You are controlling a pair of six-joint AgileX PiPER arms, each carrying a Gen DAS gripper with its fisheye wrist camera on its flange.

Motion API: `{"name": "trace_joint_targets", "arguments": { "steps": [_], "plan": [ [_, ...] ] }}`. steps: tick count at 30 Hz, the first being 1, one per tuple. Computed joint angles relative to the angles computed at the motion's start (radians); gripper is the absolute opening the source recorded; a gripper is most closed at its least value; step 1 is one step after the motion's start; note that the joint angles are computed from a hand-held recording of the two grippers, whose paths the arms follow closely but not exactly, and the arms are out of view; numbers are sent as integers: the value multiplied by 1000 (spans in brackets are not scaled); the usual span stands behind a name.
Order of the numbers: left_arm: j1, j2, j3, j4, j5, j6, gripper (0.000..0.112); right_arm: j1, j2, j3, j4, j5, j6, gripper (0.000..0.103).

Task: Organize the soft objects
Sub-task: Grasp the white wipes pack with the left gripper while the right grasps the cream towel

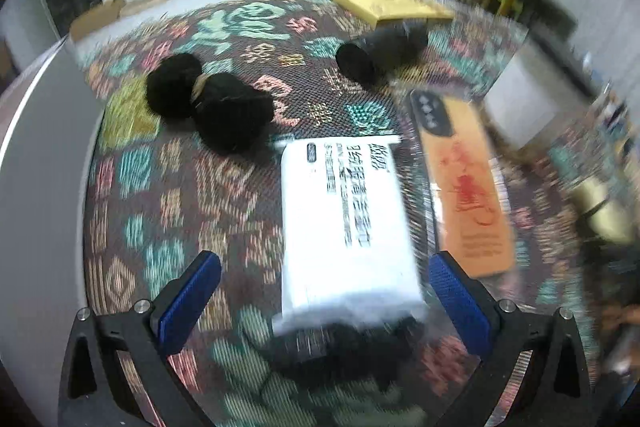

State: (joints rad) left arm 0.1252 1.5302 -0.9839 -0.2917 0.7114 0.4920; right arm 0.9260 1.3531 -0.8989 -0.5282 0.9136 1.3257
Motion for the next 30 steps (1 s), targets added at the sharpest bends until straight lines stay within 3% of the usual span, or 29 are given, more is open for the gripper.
{"name": "trace_joint_targets", "arguments": {
  "steps": [3, 8, 11, 13, 14, 15, 16, 19, 23, 26, 30],
  "plan": [
    [-14, 79, -50, 3, 10, -22, 103, -124, -69, -3, 193, -65, -268, 99],
    [-66, 133, -83, 120, 8, -100, 103, -127, 39, -121, 263, 18, -441, 96],
    [-81, 147, -104, 145, 24, -145, 103, -34, 117, -190, 248, 119, -376, 96],
    [-97, 154, -118, 163, 34, -175, 103, 35, 138, -202, 214, 138, -317, 96],
    [-104, 155, -120, 166, 33, -177, 102, 65, 140, -201, 192, 144, -278, 89],
    [-109, 152, -119, 158, 30, -167, 93, 86, 139, -201, 174, 148, -246, 61],
    [-106, 135, -107, 124, 19, -130, 75, 91, 130, -197, 170, 144, -232, 60],
    [-106, 113, -97, 105, 14, -113, 63, 68, 93, -180, 187, 102, -227, 56],
    [-35, 55, -68, -31, 55, 1, 62, 33, -3, -127, 145, 15, -127, 55],
    [45, -16, -63, -144, 119, 94, 62, -10, -58, -142, 76, 4, -73, 55],
    [153, -99, -115, -246, 242, 169, 62, -148, -52, -246, 111, -15, -188, 55]
  ]
}}
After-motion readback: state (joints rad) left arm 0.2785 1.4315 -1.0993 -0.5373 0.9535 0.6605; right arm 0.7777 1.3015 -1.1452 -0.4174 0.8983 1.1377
